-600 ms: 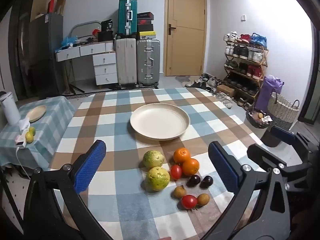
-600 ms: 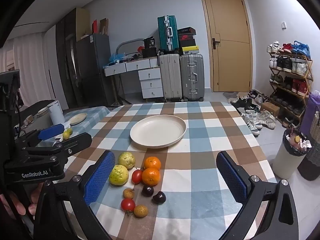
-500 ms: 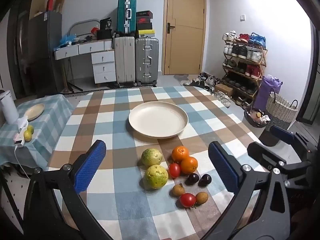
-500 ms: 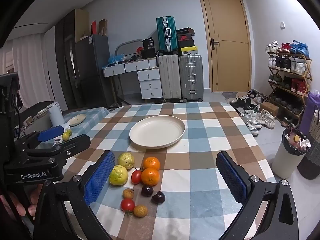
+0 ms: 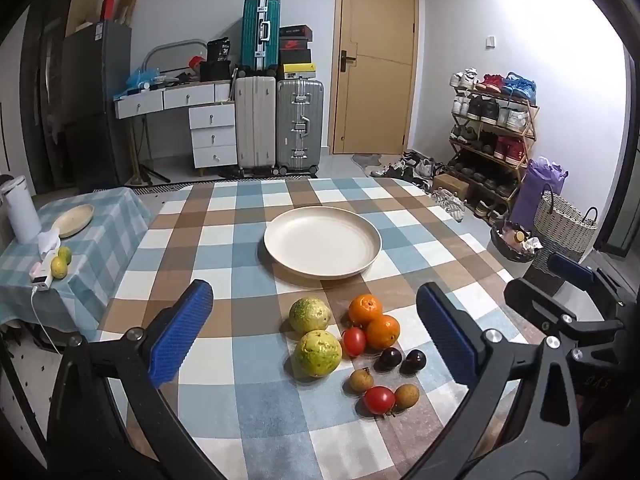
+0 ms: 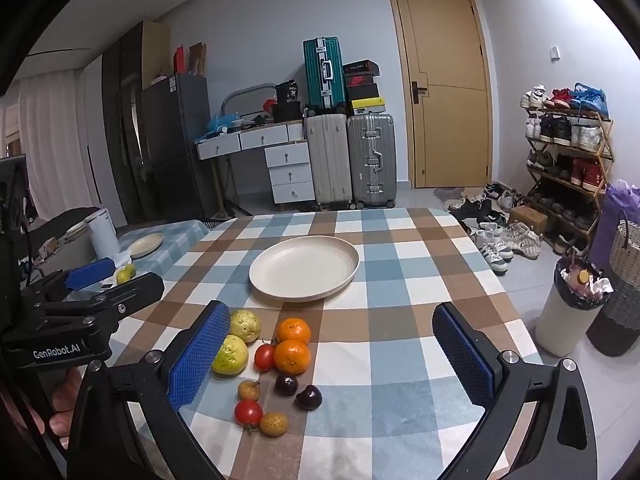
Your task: Organize fruits
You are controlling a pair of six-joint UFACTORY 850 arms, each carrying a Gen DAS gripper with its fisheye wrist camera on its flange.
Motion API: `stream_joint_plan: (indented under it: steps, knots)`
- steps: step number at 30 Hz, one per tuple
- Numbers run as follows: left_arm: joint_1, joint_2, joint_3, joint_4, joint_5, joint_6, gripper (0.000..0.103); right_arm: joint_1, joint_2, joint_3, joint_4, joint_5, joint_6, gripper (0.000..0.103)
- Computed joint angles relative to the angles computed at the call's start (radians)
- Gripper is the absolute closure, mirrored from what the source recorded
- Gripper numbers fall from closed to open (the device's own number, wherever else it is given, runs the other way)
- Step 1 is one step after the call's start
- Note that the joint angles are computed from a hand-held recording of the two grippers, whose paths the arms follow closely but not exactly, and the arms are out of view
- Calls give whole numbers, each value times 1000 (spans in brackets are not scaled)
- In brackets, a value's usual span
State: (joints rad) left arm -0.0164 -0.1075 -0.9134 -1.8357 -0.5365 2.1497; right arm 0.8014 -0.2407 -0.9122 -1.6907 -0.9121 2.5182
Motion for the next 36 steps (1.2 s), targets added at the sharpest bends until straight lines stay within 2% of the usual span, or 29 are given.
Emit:
stream_joint_plan:
  steps: [6,11,36]
  knots:
    - [-4,11,14,-46,10,65,1,12,-11,-7,15,-37,-29,0]
    - [-3,13,22,-73,1,99,1,14,-9,-4,5,-35,-28,0]
    - [-1,18,26,-77,-1,104,1,10,-4,-4,8,-24,-31,0]
